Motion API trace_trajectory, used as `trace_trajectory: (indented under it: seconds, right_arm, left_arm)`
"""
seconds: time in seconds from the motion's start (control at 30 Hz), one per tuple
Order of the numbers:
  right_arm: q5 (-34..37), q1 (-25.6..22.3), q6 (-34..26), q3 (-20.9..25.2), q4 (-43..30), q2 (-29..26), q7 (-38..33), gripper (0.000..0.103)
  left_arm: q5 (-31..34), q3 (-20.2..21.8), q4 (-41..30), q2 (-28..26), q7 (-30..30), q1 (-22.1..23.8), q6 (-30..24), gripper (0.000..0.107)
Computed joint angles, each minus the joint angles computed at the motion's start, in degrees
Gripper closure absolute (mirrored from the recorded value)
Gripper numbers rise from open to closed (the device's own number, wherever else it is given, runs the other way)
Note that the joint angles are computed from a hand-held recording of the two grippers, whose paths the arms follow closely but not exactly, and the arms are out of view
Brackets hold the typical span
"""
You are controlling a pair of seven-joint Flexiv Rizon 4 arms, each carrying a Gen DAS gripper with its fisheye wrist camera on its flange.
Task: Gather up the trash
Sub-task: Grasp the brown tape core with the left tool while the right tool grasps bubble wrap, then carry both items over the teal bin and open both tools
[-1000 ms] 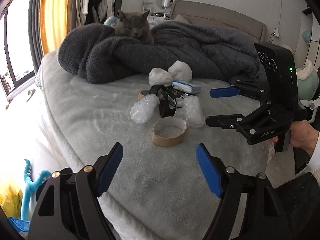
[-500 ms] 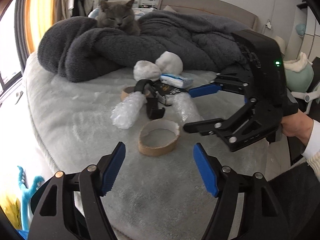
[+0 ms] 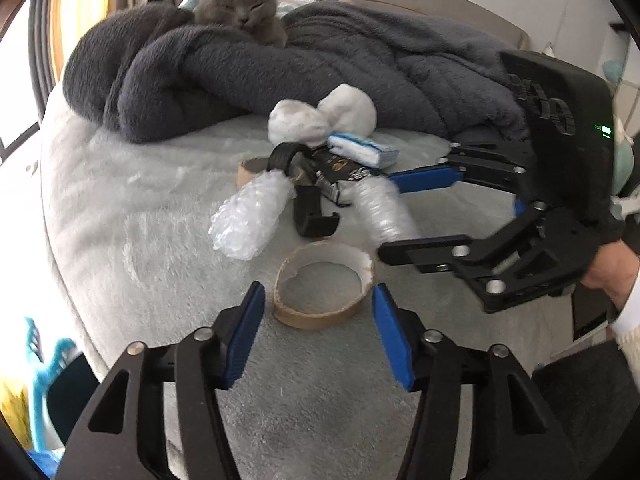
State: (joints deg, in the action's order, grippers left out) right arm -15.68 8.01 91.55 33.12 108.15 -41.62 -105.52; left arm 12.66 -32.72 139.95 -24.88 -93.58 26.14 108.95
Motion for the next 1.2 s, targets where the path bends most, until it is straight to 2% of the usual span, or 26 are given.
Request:
trace_trajectory:
  seconds: [0.13,0.27,0.33,0.43,0.5,0.6,0.77,0.87,0.97,1.0,1.13,1.2]
  right_arm:
    - [1.4,-2.1,1.8,2.1,-0.3,-0.1,1.5,0.038]
    - [2.1,-0.7,5.1,1.1,0.3,1.0,5.9,0.038]
    - [1.6,0.4,6.4,0.1,0.8,1.7,8.1,0.038]
    - [1.8,5.0,8.9,-5.0,1.7,3.5,12.0,0.038]
    - [2.5,9.6,10.1,-9.9,2.0,5.1,14.8,0.038]
    - [2.8,14.0,11.1,-14.5,2.0,6.4,18.6,0.038]
    - [1.1,16.2,10.3,-16.4,0.4,5.8,24.1,0.038]
    - [1.0,19.8,10.8,-19.7,-0.2,5.7,26.8,0.038]
    - [1.8,24.8,12.0,-24.3,-0.4,5.9,29.1,0.038]
    - [2.1,26.0,12.2,-25.3,-0.5,5.9,29.9,0.038]
    - [4.4,33.9,12.8,-32.2,-0.8,5.9,32.2,0.038]
    - [4.9,36.0,12.8,-33.4,-1.5,5.4,33.0,0.038]
  left_arm:
    - [1.0,-3.5,-0.2,-1.8,-0.6,3.4,0.6,0.054]
    - [1.5,-2.3,0.1,-1.6,-1.5,2.7,2.0,0.055]
    - [2.5,-3.2,0.6,-1.1,-2.2,3.8,2.7,0.055]
    - [4.1,-3.4,1.4,0.5,-3.2,4.7,4.2,0.055]
    - [4.3,-1.5,1.6,1.8,-4.1,3.3,5.3,0.055]
    - [5.3,1.7,2.2,4.1,-5.7,1.7,7.3,0.055]
    - [9.0,4.3,3.3,7.1,-9.9,3.3,9.1,0.055]
    - [9.8,8.3,3.8,8.5,-12.0,2.1,9.8,0.055]
    - [8.2,14.4,4.1,9.8,-12.7,-1.9,9.5,0.055]
    - [5.7,18.2,4.6,10.3,-12.1,-5.0,9.2,0.055]
    - [1.5,25.3,6.3,11.4,-11.8,-9.7,9.3,0.055]
    - [-1.8,29.3,7.5,11.6,-10.6,-12.8,10.0,0.055]
